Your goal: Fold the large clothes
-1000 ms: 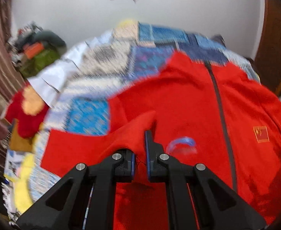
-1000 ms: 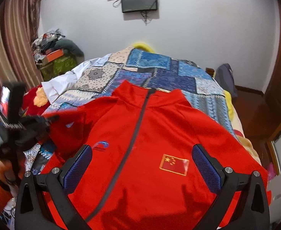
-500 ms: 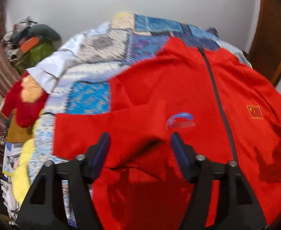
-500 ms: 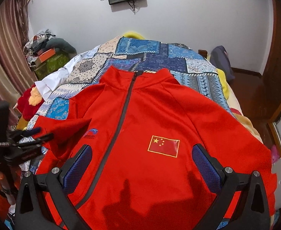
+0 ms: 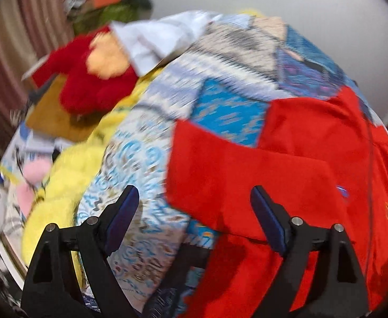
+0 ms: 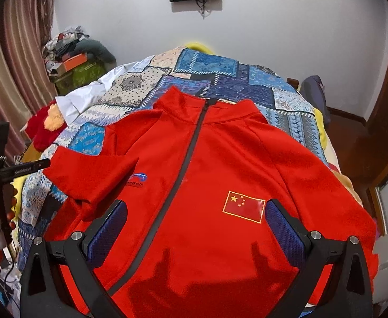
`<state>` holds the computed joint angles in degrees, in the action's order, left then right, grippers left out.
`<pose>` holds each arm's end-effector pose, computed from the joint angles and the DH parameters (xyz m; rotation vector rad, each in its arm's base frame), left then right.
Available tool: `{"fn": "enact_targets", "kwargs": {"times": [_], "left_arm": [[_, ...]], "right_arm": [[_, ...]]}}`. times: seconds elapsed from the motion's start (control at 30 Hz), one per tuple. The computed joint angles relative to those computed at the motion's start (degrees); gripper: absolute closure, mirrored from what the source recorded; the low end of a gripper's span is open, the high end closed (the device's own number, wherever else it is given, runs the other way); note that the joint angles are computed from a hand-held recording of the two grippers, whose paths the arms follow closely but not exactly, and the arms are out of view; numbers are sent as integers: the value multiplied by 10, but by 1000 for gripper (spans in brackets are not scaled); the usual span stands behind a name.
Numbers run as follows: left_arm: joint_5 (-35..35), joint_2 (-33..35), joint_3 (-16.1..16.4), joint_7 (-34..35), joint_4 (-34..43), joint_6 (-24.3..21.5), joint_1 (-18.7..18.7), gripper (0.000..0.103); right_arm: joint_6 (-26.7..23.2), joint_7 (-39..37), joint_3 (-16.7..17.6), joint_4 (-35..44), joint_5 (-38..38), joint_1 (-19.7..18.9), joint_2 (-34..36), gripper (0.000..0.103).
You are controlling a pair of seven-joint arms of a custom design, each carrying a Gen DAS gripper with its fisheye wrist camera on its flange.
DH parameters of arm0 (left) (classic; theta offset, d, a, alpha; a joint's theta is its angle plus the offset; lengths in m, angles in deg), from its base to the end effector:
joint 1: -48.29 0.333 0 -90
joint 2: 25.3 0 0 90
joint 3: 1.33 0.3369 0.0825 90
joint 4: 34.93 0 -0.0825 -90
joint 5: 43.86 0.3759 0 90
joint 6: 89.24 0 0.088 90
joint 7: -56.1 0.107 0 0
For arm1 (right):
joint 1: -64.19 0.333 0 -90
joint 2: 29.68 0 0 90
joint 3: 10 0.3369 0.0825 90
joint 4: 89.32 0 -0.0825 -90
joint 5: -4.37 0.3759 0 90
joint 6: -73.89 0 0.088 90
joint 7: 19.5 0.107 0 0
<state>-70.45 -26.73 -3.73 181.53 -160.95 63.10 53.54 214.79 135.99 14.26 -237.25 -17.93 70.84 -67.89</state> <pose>0.5551 0.0402 0.4702 -1.7436 2.1509 -0.6879 0.3165 0.2135 0.5302 -1.4480 2.1241 -0.7499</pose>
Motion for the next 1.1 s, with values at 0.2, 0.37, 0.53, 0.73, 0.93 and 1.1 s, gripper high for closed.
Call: {"fn": "enact_targets", "kwargs": {"times": [0.2,0.37,0.53,0.73,0.93,1.1], "left_arm": [[-3,62,-11,-29,45,-9,22,28],[122,72,-21,-97,29,81,9,71],[97,67,-46,-27,36,68,32,101],[-2,5,-41,53,19,63,7,101],[-93,-66,-13,122,15,29,-61,101],[-135,-131,3,157,2,6,-134,101]], "right_arm": [[2,-1,-1,5,-9,1,17,0],[8,3,-7,1,-7,4,21,0],[7,6,-10,-7,-4,5,9,0],[-4,5,-11,-22,8,5,-30,0],[-23,-1,-8,-42,21,1,-91,0],[-42,-4,-4,-67,41,-3,-153,0]]}}
